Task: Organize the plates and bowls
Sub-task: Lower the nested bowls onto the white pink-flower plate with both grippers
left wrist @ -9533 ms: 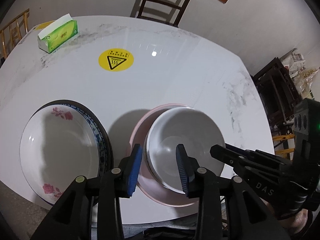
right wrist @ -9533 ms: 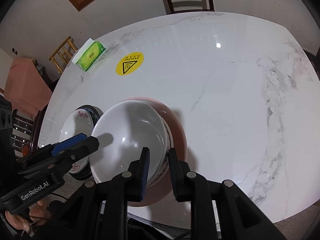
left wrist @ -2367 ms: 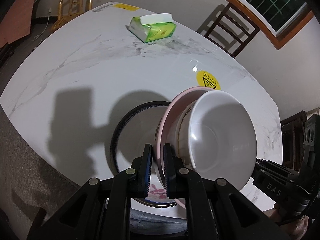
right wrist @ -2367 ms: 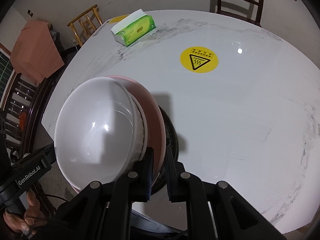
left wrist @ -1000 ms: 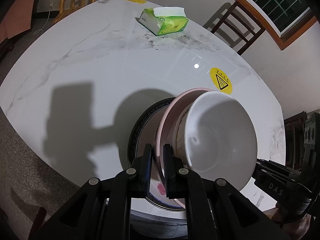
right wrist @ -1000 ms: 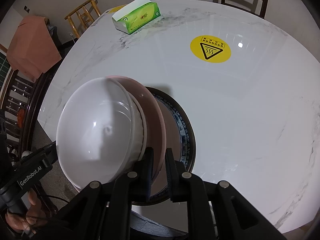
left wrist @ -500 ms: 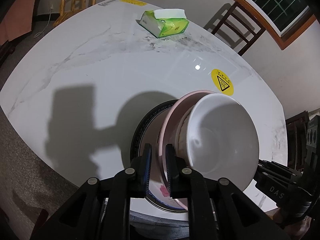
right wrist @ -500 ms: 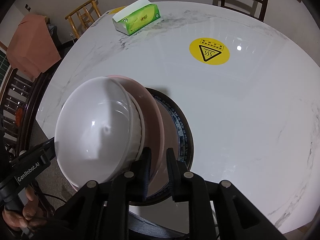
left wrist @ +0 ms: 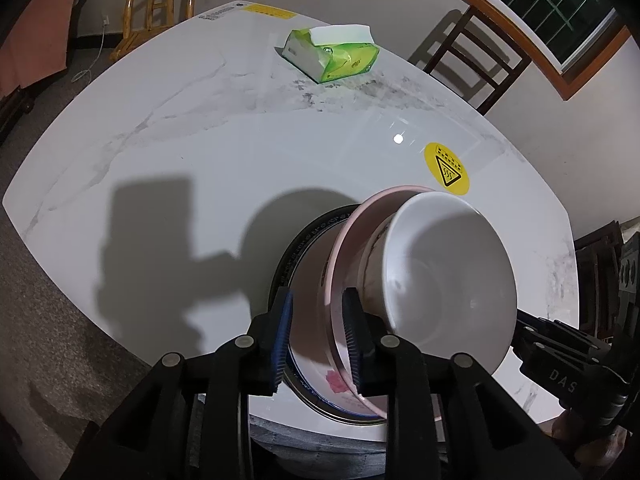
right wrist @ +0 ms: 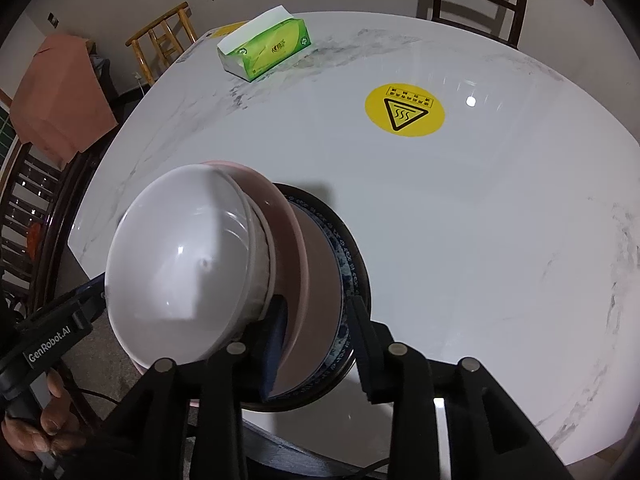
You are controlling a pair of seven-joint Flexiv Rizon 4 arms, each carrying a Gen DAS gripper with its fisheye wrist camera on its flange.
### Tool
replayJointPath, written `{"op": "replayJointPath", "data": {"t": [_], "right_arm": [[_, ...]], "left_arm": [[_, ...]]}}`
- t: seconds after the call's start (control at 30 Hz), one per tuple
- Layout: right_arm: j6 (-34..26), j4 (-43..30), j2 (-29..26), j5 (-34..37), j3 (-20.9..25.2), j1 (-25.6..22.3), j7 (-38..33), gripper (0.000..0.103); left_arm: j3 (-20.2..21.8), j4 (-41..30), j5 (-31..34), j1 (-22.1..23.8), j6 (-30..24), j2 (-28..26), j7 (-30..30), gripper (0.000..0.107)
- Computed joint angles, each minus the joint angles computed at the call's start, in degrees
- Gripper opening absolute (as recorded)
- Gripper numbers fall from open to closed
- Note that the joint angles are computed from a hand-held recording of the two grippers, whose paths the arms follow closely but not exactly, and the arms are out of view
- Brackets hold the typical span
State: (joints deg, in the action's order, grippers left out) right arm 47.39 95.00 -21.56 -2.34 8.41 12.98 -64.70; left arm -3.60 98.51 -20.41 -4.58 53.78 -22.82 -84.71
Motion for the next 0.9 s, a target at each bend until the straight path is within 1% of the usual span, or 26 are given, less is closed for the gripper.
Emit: {"op": "replayJointPath", "data": {"t": [0.27,0.4,0.47,0.67,0.77,0.83,0.9], "right_arm": [[2.1,1.5,0.9,-0.3,-0.2,-0.4,0.0,0.048],[3.7,2.0,1.3,0.8,0.0,-0.9,-0.5,0.052],[4.4,2.2,1.5,1.4,0.2,-1.2,-0.8,0.053],[7.3,4.6,3.0,0.6,-0.1,-1.0,-0.4,0.053],[10.5,6.6,4.1,-0.1,-0.1,-1.1,-0.9,0.053],[13.9,8.6,4.9,-1.9,-0.7,-0.8,-0.6,0.053],[16.3,10.2,5.4,-3.4,-1.0,-0.6,-0.2,0.053]], "left_arm": [[0.4,0.7,1.2,-0.2,1.2,0.8,0.0,0.031],[0.0,1.7,0.3,0.2,2.3,1.5,1.0,0.034],[-0.3,2.4,-0.3,0.3,2.8,2.0,1.8,0.037],[-0.2,3.6,-0.5,0.0,4.8,3.1,2.8,0.037],[-0.1,4.3,-0.4,-0.3,6.0,3.7,3.0,0.038],[0.2,4.9,0.4,-0.7,7.1,4.3,2.8,0.039],[-0.1,5.9,-0.1,-0.7,8.2,4.9,3.4,0.041]]}}
